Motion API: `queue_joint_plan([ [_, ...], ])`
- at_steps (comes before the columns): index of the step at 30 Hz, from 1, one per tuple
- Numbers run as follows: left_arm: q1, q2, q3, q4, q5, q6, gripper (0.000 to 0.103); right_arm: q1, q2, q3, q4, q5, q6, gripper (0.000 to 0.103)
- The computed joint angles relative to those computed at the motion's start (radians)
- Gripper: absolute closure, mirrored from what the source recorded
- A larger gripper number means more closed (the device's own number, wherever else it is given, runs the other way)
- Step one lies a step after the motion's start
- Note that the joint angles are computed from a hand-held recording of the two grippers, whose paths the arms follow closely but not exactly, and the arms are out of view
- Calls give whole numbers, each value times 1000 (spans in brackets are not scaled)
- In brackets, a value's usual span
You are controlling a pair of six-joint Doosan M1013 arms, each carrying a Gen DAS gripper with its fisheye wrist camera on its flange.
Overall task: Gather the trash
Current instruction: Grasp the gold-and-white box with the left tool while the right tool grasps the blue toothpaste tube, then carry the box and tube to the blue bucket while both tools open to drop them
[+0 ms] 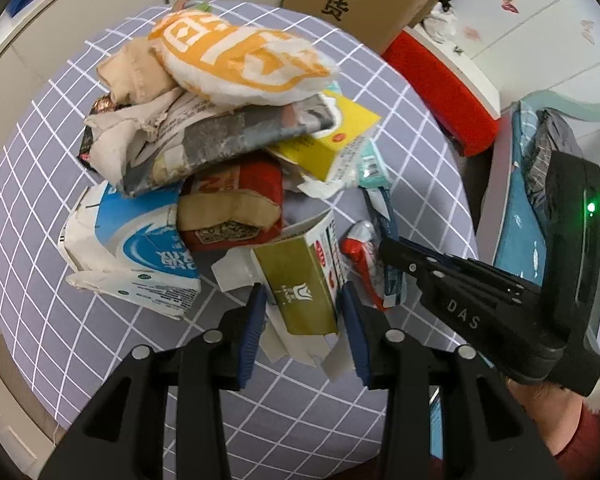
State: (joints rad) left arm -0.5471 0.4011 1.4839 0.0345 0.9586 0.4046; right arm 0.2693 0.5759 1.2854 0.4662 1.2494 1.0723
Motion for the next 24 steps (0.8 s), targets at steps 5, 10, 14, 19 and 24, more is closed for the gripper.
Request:
queue_joint_plan([
  [5, -17, -29, 15, 13, -20, 41, 65, -19, -53, 46, 40, -24, 43, 92],
  [10, -42, -67, 34, 38, -38, 90, 65, -41, -143, 136, 76, -89, 97, 92],
  [14, -75, -99, 51, 70, -46, 118, 65, -68, -236, 237, 119, -152, 122, 92],
  [19, -116, -116, 47, 75, -56, 178, 65, -102, -323, 335, 165, -211, 157, 92],
  [24, -143, -73, -8, 9, -62, 286, 65, -161, -372, 391, 174, -242, 168, 92],
])
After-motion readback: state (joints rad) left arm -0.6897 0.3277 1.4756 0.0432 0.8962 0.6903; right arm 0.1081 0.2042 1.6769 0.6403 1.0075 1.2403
